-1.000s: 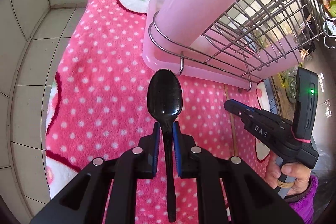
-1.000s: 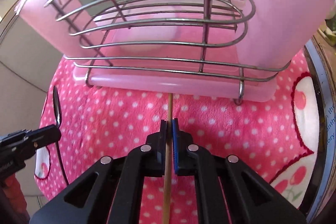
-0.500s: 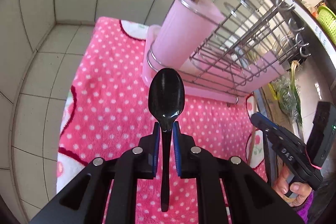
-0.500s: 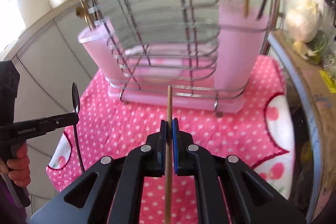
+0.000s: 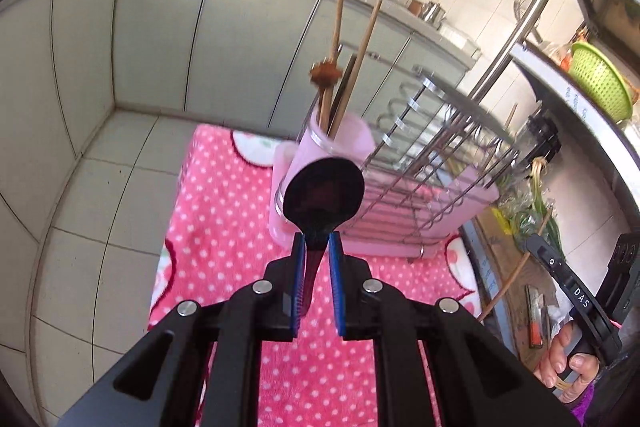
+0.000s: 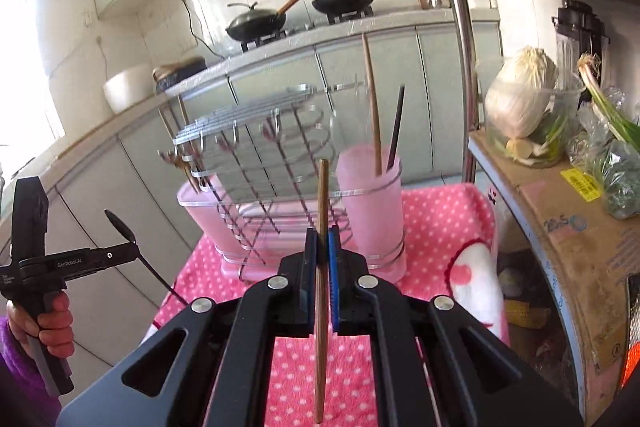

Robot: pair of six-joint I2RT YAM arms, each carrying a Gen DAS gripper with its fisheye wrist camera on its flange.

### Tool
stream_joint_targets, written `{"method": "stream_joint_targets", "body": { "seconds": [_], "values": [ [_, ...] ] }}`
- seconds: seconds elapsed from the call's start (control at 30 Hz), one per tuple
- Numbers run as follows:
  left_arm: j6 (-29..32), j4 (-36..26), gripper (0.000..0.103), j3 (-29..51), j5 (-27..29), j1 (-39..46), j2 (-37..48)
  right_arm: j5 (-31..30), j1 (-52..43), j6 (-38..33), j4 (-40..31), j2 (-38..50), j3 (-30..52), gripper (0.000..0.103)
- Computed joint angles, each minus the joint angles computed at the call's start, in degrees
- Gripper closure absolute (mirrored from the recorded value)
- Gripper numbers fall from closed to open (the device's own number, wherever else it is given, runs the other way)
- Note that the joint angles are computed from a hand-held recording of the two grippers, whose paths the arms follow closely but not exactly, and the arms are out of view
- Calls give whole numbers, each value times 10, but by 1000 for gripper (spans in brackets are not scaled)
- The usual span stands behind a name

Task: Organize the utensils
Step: 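Lift the black spoon with the left tool while the right tool lifts the wooden chopstick toward the cup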

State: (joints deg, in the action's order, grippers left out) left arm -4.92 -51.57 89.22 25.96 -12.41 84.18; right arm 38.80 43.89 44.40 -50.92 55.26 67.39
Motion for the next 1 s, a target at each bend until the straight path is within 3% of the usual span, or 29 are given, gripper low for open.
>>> {"method": "stream_joint_targets", "body": {
  "seconds": [0.47, 0.8, 1.0],
  "values": [
    [-49, -13, 92, 193, -2, -9, 42, -3, -77, -127, 29, 9, 120, 97],
    [-77, 27, 92, 312, -60, -40, 100, -51, -193, -222, 96, 49, 210, 97],
    [-83, 64, 92, 321, -99, -58, 126, -64, -241, -264, 146, 74, 226, 97]
  ]
}}
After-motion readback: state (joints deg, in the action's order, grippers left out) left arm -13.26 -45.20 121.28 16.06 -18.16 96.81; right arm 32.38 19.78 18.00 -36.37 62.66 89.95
